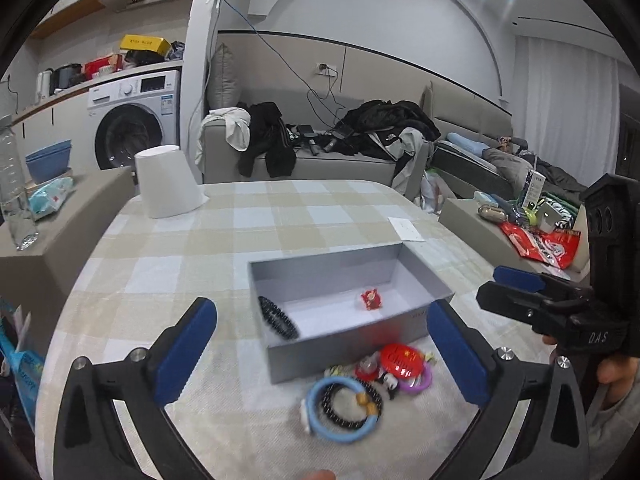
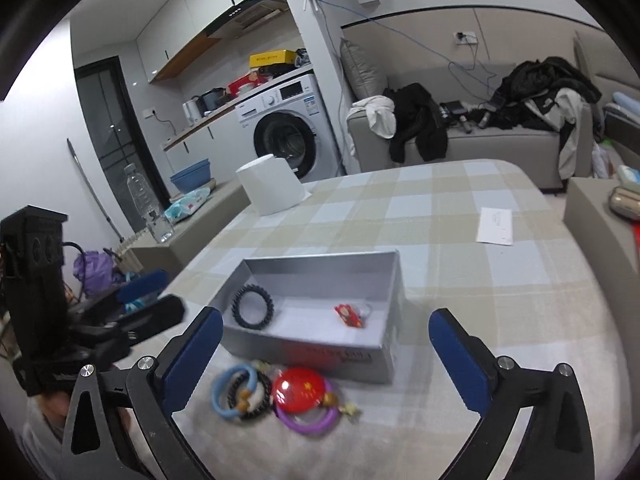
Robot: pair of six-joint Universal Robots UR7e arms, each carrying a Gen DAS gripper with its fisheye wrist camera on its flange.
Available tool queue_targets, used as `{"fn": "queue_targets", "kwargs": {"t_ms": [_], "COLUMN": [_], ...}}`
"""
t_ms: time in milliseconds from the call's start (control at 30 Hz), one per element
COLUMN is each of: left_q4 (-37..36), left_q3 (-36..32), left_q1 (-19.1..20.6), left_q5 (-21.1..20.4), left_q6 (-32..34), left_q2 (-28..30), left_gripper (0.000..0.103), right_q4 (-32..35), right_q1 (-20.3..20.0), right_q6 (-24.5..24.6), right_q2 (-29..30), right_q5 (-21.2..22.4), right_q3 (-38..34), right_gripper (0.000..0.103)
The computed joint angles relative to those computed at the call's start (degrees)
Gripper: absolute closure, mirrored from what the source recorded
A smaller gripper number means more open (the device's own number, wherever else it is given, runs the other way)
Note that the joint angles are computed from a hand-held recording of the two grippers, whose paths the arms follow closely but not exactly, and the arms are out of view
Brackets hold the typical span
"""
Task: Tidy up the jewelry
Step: 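Move the right tool to the red China badge and close on it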
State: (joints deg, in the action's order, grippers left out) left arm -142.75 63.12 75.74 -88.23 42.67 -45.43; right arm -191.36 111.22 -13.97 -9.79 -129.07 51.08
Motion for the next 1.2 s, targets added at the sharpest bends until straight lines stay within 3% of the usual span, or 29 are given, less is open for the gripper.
{"fn": "queue_targets", "kwargs": {"t_ms": [100,400,767,900,1000,1200], "left_q4": [2.0,4.2,5.5,6.1,6.8,7.2], "left_q3": [0.5,1.4,0.2,-0.1,-0.6,-1.0], "left_q1": [0.6,0.9,1.3,1.5,1.5,1.6], "left_q5": [1.7,8.2,8.3,8.2,8.0,8.1], "left_q6": [-0.5,-0.3,-0.5,-0.9,-1.3,-1.6], "left_q2": [-0.2,1.0,1.5,1.6,1.8,1.9], "left_gripper": [0.001,0.001,0.001,0.001,0.001,0.001], "right_q4": [-0.5,9.4,15.0,17.6,20.2,20.7], "right_q1": [-0.2,-1.3,-1.2,-1.2,-1.2,-1.5], "right_q6": [0.8,5.0,3.9,2.5,1.7,2.8], "right_q2": [-0.4,0.5,2.1,3.8,5.7,4.9], "right_q5": [-0.7,-0.8,1.0,0.5,-2.7,-1.6], "right_q3": [2.2,1.3,-1.5,-5.4,-8.9,-7.9], "right_gripper": [0.000,0.001,0.045,0.047,0.047,0.048]}}
